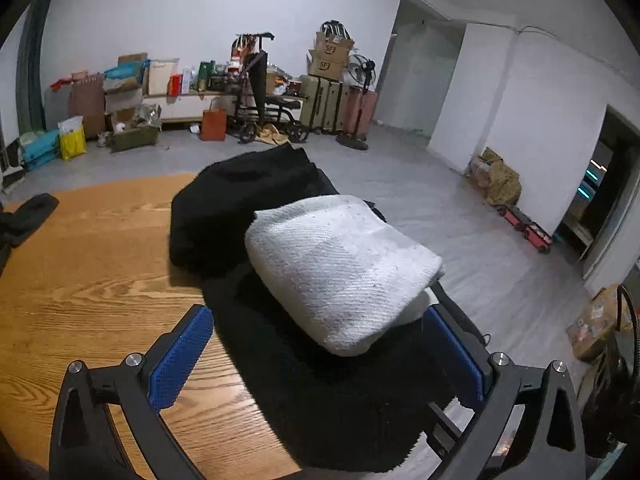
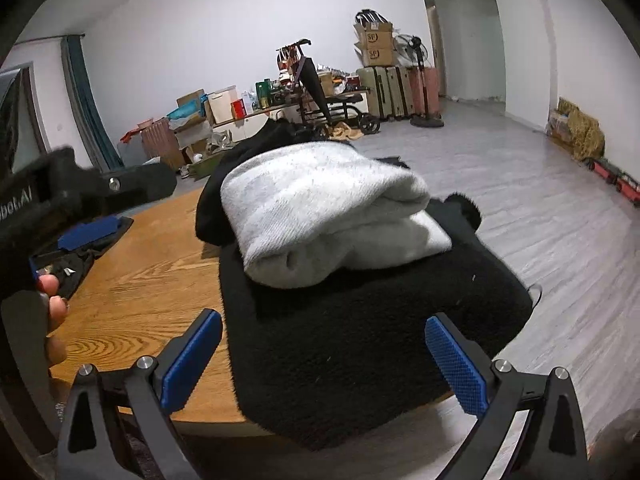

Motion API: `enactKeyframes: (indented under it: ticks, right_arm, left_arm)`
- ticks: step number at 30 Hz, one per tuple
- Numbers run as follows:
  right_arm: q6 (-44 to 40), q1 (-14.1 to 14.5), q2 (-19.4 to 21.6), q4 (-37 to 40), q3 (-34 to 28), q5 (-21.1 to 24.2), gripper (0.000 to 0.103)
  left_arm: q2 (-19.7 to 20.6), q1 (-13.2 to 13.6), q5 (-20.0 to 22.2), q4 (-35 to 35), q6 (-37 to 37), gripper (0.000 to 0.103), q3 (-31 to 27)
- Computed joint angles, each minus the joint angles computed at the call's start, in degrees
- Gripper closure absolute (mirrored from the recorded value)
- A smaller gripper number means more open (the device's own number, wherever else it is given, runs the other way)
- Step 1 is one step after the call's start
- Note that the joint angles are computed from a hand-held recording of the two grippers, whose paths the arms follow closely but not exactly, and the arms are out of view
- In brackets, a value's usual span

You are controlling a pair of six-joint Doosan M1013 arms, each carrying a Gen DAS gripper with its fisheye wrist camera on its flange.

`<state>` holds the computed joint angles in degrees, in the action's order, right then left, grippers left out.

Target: Fold clothes

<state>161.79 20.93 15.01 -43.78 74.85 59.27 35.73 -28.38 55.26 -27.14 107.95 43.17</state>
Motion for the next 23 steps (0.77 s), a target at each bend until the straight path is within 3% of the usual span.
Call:
enactKeyframes:
  ticks: [8, 23]
  right_arm:
    - [-4.6, -1.1, 0.9, -0.5, -2.0, 2.7, 0.0]
    - [-5.1, -1.4, 0.7, 0.3, -1.8, 2.1, 0.0]
  left_arm:
    - [3.0, -1.1, 7.7, 5.6, -2.5, 0.0, -6.4]
    - [3.1, -1.4, 7.4, 5.8, -2.0, 0.0, -6.5]
